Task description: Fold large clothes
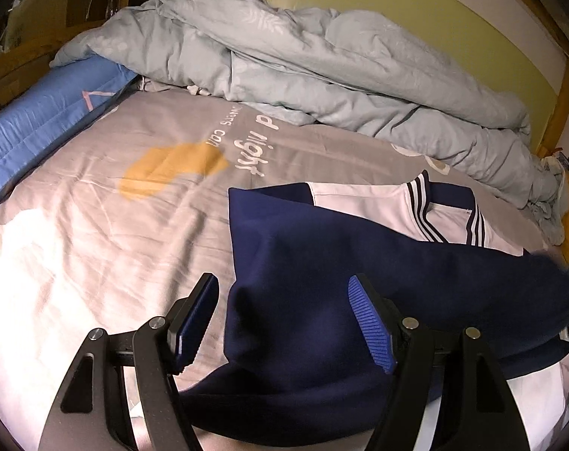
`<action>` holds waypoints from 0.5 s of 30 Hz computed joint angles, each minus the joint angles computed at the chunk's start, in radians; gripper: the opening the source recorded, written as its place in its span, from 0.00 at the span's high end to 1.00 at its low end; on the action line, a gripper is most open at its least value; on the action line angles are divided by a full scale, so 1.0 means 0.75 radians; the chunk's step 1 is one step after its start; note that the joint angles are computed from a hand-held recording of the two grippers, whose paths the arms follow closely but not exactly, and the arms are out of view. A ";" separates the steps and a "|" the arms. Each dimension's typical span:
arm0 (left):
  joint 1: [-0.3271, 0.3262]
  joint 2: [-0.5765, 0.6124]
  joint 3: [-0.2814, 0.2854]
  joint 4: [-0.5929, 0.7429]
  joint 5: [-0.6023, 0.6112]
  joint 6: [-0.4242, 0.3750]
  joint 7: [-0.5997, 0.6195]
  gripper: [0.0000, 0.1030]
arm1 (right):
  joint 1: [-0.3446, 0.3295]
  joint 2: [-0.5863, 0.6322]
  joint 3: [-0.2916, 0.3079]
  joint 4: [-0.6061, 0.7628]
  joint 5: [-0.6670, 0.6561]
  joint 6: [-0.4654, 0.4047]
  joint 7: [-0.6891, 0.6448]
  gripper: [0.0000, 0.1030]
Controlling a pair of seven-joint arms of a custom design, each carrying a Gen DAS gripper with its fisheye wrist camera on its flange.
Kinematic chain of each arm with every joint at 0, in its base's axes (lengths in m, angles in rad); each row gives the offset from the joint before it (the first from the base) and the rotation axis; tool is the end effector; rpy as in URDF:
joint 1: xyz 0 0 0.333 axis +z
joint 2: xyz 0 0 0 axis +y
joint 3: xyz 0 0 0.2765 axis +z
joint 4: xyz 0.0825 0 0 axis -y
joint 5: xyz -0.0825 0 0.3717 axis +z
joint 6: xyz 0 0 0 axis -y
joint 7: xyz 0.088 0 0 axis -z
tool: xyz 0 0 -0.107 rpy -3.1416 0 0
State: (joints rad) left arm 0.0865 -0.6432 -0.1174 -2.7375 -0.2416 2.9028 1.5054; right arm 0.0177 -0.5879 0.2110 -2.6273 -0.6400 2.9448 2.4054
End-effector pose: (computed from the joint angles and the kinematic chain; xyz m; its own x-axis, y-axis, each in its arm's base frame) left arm 0.4011 0.0013 0.4769 0.1570 -0.9702 0.1843 -0.6713 -0.2417 -0.7006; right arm 0.3995 0.1380 0.4962 -0.0200 -0.9996 0.0189 -0.5738 -0.0040 -0.8190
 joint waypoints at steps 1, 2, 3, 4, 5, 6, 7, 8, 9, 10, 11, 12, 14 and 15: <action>0.002 0.006 0.002 0.005 0.002 -0.011 0.000 0.29 | 0.044 0.070 -0.037 0.019 0.101 -0.107 -0.101 0.94; 0.008 0.017 -0.001 0.013 0.006 -0.028 -0.003 0.29 | 0.116 0.102 -0.120 0.007 0.133 -0.141 -0.123 0.94; 0.010 0.021 -0.002 0.017 0.010 -0.040 -0.003 0.29 | 0.141 0.099 -0.158 -0.021 0.164 -0.111 -0.134 0.94; 0.008 0.029 0.003 0.024 0.013 -0.058 0.002 0.29 | 0.172 0.078 -0.195 -0.054 0.217 -0.093 -0.157 0.94; 0.002 0.036 0.009 0.029 0.013 -0.069 0.009 0.29 | 0.203 0.061 -0.223 -0.067 0.272 -0.103 -0.180 0.93; -0.005 0.038 0.012 0.030 0.012 -0.074 0.016 0.29 | 0.214 0.052 -0.230 -0.069 0.302 -0.119 -0.199 0.93; -0.014 0.037 0.017 0.030 0.011 -0.077 0.027 0.29 | 0.211 0.042 -0.222 -0.069 0.317 -0.137 -0.210 0.93; -0.019 0.036 0.017 0.029 0.012 -0.076 0.036 0.29 | 0.202 0.031 -0.204 -0.069 0.322 -0.159 -0.213 0.93; -0.020 0.033 0.012 0.028 0.016 -0.074 0.041 0.29 | 0.197 0.020 -0.190 -0.065 0.325 -0.182 -0.218 0.93; -0.017 0.027 0.000 0.024 0.022 -0.070 0.040 0.29 | 0.188 -0.005 -0.171 -0.075 0.317 -0.191 -0.215 0.92; -0.014 0.018 -0.012 0.017 0.030 -0.060 0.037 0.29 | 0.177 -0.017 -0.151 -0.075 0.307 -0.190 -0.206 0.88; -0.018 0.007 -0.017 0.009 0.033 -0.045 0.039 0.29 | 0.173 -0.041 -0.130 -0.078 0.301 -0.195 -0.193 0.85; -0.027 -0.028 -0.024 -0.015 0.036 -0.007 0.044 0.29 | 0.183 -0.107 -0.115 -0.118 0.296 -0.161 -0.171 0.65; -0.028 -0.048 -0.031 -0.027 0.037 0.014 0.041 0.29 | 0.191 -0.129 -0.111 -0.130 0.299 -0.145 -0.165 0.63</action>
